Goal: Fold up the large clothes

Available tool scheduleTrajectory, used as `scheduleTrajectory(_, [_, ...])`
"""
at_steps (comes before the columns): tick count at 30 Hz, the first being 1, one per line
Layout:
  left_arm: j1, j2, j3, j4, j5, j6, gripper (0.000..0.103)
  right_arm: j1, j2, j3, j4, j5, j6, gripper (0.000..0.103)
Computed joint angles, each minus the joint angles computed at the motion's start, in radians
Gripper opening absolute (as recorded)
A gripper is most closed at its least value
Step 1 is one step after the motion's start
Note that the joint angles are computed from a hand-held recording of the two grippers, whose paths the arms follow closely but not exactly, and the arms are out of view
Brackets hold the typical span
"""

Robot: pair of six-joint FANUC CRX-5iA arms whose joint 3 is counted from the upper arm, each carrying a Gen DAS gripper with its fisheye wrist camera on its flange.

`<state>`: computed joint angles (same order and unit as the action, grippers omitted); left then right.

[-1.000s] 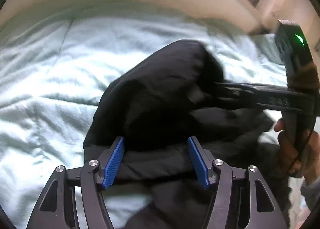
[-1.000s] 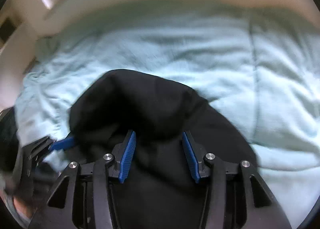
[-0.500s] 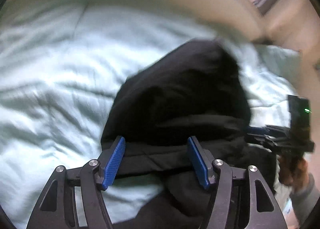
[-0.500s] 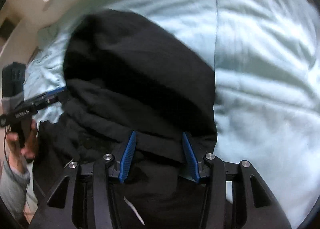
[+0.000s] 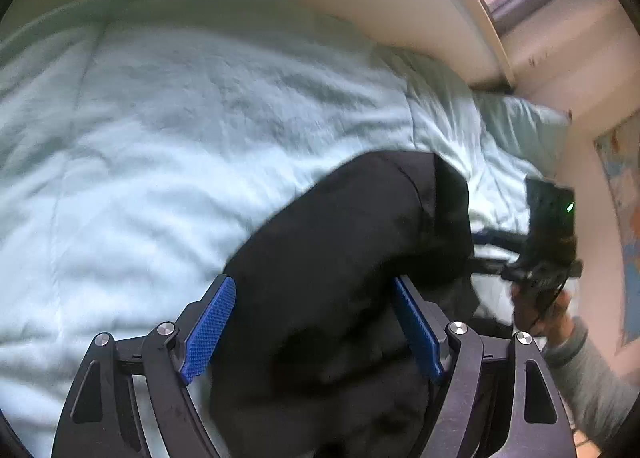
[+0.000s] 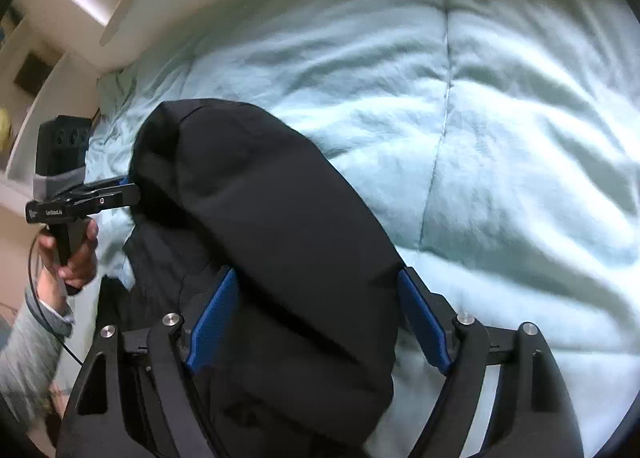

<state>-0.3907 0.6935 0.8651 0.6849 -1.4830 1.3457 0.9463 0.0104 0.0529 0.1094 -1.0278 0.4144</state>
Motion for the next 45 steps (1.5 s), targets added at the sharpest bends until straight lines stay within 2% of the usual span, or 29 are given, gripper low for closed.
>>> scheduleTrajectory(2, [0.003, 0.038, 0.024, 0.049, -0.002, 0.022, 0.081, -0.025, 0.017, 0.016, -0.055, 0.015, 0.042, 0.085])
scheduleTrajectory(3, [0.001, 0.047, 0.035, 0.050, 0.002, 0.033, 0.080, -0.029, 0.019, 0.021, -0.070, 0.015, 0.057, 0.078])
scheduleTrajectory(4, [-0.003, 0.039, 0.026, 0.043, 0.017, 0.022, 0.060, -0.023, 0.020, 0.026, -0.062, 0.005, 0.073, 0.057])
scheduleTrajectory(5, [-0.007, 0.033, 0.024, 0.038, 0.023, 0.002, 0.022, -0.008, 0.016, 0.022, -0.039, 0.001, 0.072, 0.044])
scheduleTrajectory(6, [-0.009, 0.014, 0.006, 0.026, 0.032, -0.021, 0.015, 0.011, -0.002, 0.006, -0.011, 0.013, 0.059, 0.031])
scheduleTrajectory(8, [-0.010, -0.065, -0.106, 0.037, 0.089, -0.086, 0.011, 0.056, -0.026, -0.008, 0.053, 0.016, 0.028, 0.023])
scheduleTrajectory(12, [-0.007, -0.240, -0.294, 0.054, 0.161, -0.212, 0.010, 0.201, -0.025, 0.062, 0.216, -0.133, -0.010, 0.019])
scheduleTrajectory(14, [-0.007, -0.367, -0.394, 0.047, 0.188, -0.267, 0.010, 0.307, -0.022, 0.105, 0.315, -0.231, -0.057, 0.019])
scheduleTrajectory(19, [-0.016, -0.633, -0.569, -0.019, 0.207, -0.323, 0.010, 0.568, 0.040, 0.233, 0.511, -0.490, -0.198, 0.018])
scheduleTrajectory(20, [-0.022, -0.706, -0.613, -0.046, 0.200, -0.323, 0.010, 0.624, 0.081, 0.289, 0.540, -0.571, -0.209, 0.018])
scheduleTrajectory(23, [-0.021, -0.874, -0.747, -0.054, 0.176, -0.295, 0.010, 0.756, 0.177, 0.418, 0.573, -0.717, -0.272, 0.018])
scheduleTrajectory(26, [-0.028, -1.006, -0.865, -0.089, 0.125, -0.220, 0.010, 0.849, 0.302, 0.567, 0.544, -0.870, -0.313, 0.018])
scheduleTrajectory(28, [-0.038, -1.071, -0.953, -0.112, 0.091, -0.144, 0.011, 0.874, 0.388, 0.652, 0.495, -0.941, -0.377, 0.018])
scheduleTrajectory(30, [-0.073, -1.137, -1.065, -0.201, 0.083, 0.000, 0.013, 0.882, 0.449, 0.693, 0.425, -0.972, -0.471, 0.018])
scheduleTrajectory(32, [-0.111, -1.156, -1.126, -0.287, 0.078, 0.164, 0.013, 0.866, 0.472, 0.679, 0.312, -0.932, -0.572, 0.018])
scheduleTrajectory(34, [-0.134, -1.162, -1.162, -0.319, 0.058, 0.231, 0.013, 0.859, 0.469, 0.655, 0.194, -0.907, -0.651, 0.018])
scheduleTrajectory(36, [-0.085, -1.195, -1.190, -0.259, 0.021, 0.196, 0.013, 0.879, 0.407, 0.578, 0.164, -0.843, -0.751, 0.018])
scheduleTrajectory(38, [-0.041, -1.216, -1.162, -0.253, -0.015, 0.154, 0.013, 0.904, 0.365, 0.554, 0.177, -0.864, -0.815, 0.020])
scheduleTrajectory(40, [0.028, -1.222, -1.090, -0.260, -0.063, 0.102, 0.013, 0.921, 0.327, 0.551, 0.228, -0.907, -0.858, 0.041])
scheduleTrajectory(41, [0.051, -1.219, -1.072, -0.252, -0.069, 0.086, 0.014, 0.925, 0.308, 0.541, 0.270, -0.911, -0.866, 0.045])
scheduleTrajectory(43, [0.090, -1.181, -1.001, -0.210, -0.054, 0.055, 0.016, 0.919, 0.281, 0.535, 0.377, -0.904, -0.851, 0.046])
scheduleTrajectory(45, [0.087, -1.131, -0.934, -0.180, -0.025, 0.038, 0.020, 0.865, 0.267, 0.542, 0.452, -0.848, -0.787, 0.047])
